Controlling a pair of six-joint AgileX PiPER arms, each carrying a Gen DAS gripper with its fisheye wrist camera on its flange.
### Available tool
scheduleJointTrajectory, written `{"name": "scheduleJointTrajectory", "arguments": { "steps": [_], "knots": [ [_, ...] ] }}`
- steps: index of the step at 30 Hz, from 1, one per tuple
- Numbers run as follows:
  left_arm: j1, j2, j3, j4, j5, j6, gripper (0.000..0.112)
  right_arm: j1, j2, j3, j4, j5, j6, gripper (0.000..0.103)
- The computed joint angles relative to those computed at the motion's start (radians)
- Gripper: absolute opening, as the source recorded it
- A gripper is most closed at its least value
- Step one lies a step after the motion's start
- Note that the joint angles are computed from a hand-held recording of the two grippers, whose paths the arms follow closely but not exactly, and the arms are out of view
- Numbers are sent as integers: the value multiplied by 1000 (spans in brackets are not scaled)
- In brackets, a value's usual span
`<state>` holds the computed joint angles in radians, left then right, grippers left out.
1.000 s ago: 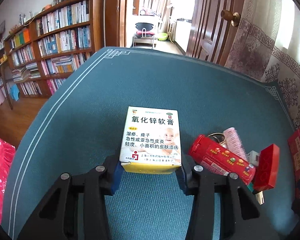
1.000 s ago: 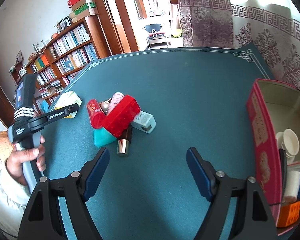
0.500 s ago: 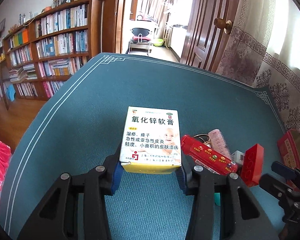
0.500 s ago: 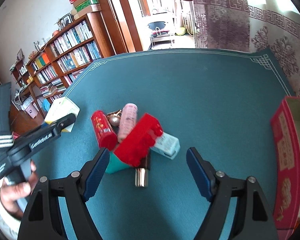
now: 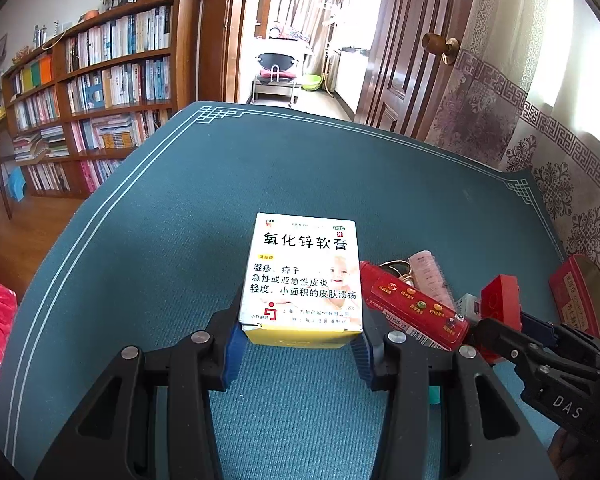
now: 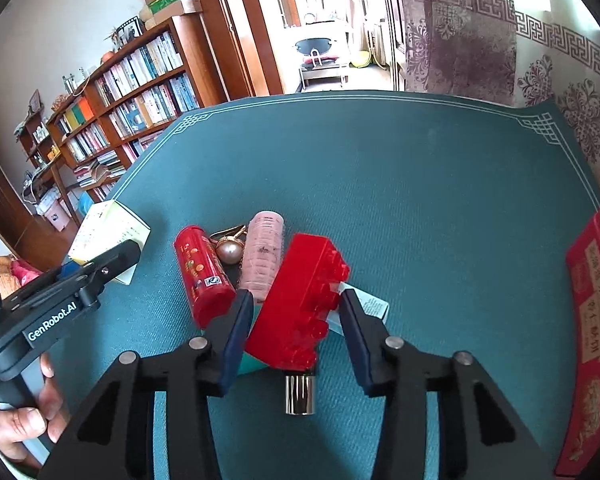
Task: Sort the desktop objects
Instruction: 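Grasp the yellow-white medicine box with the left gripper while the right grasps the red block, then carry the medicine box and red block to the pink tin and release both inside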
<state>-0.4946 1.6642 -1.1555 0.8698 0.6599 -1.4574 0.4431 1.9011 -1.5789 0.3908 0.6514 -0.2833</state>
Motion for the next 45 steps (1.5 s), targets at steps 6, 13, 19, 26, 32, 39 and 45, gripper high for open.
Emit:
{"name": "scheduleJointTrajectory", "arguments": {
  "steps": [6,13,19,26,32,39,45],
  "knots": [
    [-1,6,-2,-2,6,-3,48,-11,-53,73,-6,-42,-4,37],
    [-14,10,-6,12,14,-18,48,-47,-116,154,51,-64,-52,36],
    [-17,0,5,19,9,-25,48,-79,-188,227,97,-85,-77,36],
    [-40,-14,12,45,19,-54,48,-126,-258,304,120,-94,-101,36],
    [-76,-25,16,86,45,-98,48,-190,-317,350,154,-96,-155,36],
    [-124,-14,-4,92,75,-99,48,-295,-393,415,193,-95,-206,36],
    [-161,-2,-20,80,95,-98,48,-426,-426,439,257,-73,-284,36]
  ]
}}
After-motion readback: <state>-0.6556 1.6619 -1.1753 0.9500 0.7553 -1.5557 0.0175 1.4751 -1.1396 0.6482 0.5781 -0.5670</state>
